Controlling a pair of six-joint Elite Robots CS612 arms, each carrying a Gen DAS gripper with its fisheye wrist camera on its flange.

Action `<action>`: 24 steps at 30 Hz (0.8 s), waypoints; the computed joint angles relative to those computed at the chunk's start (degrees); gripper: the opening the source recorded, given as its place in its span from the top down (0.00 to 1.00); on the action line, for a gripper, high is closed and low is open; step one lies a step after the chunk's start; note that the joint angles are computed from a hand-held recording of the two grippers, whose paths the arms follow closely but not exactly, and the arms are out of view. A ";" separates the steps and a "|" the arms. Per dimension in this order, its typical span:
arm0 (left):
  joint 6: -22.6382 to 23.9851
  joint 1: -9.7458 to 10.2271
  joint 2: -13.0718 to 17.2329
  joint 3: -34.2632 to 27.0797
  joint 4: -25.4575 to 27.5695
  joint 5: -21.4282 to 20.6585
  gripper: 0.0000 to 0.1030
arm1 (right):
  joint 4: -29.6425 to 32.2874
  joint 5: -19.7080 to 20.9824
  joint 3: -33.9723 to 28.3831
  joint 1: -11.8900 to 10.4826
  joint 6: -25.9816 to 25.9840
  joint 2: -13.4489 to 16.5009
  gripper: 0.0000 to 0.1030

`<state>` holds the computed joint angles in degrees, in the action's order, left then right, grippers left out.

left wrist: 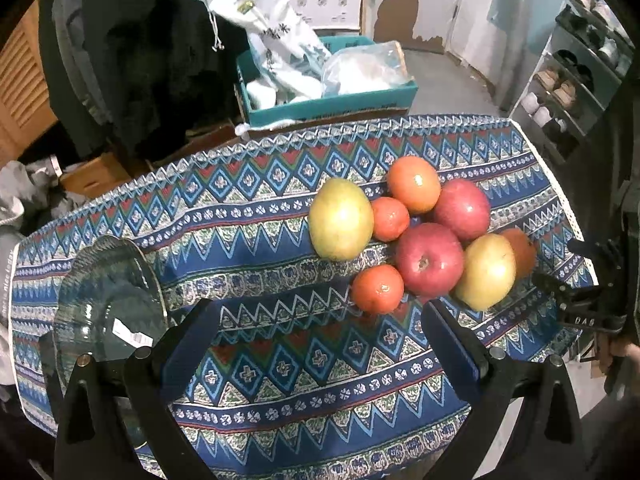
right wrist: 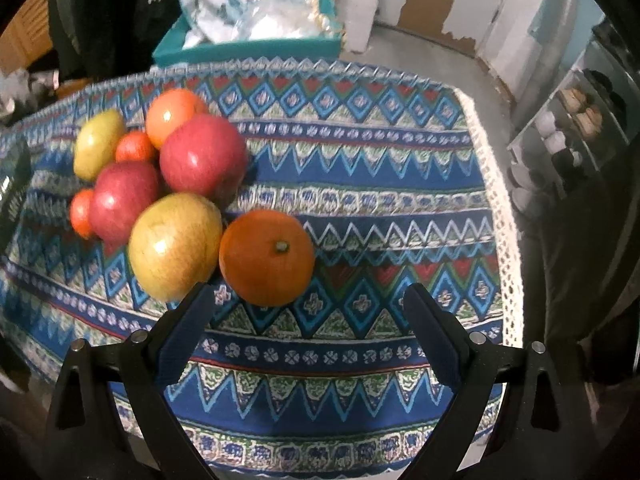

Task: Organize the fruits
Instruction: 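Move the left tool to the yellow pear while the right tool approaches the orange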

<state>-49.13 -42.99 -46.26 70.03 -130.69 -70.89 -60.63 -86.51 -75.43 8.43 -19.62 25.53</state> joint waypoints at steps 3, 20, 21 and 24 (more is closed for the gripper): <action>-0.32 0.30 0.54 -0.26 -0.16 -1.19 0.01 | 0.03 -0.59 0.42 0.29 -1.66 0.23 0.09; -0.89 2.27 4.41 -4.24 1.29 -4.82 0.01 | -4.17 1.11 5.17 0.41 -7.64 0.33 0.09; -1.00 2.45 4.61 -4.50 1.11 -5.14 0.01 | -4.53 1.58 5.34 0.31 -8.49 0.37 0.09; -1.76 3.08 5.47 -5.66 0.55 -6.23 0.01 | -4.28 3.94 5.95 -0.05 -10.49 0.28 0.20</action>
<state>-50.89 -39.91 -40.79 64.37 -130.14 -77.12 -64.91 -82.56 -69.48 8.38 -30.12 25.82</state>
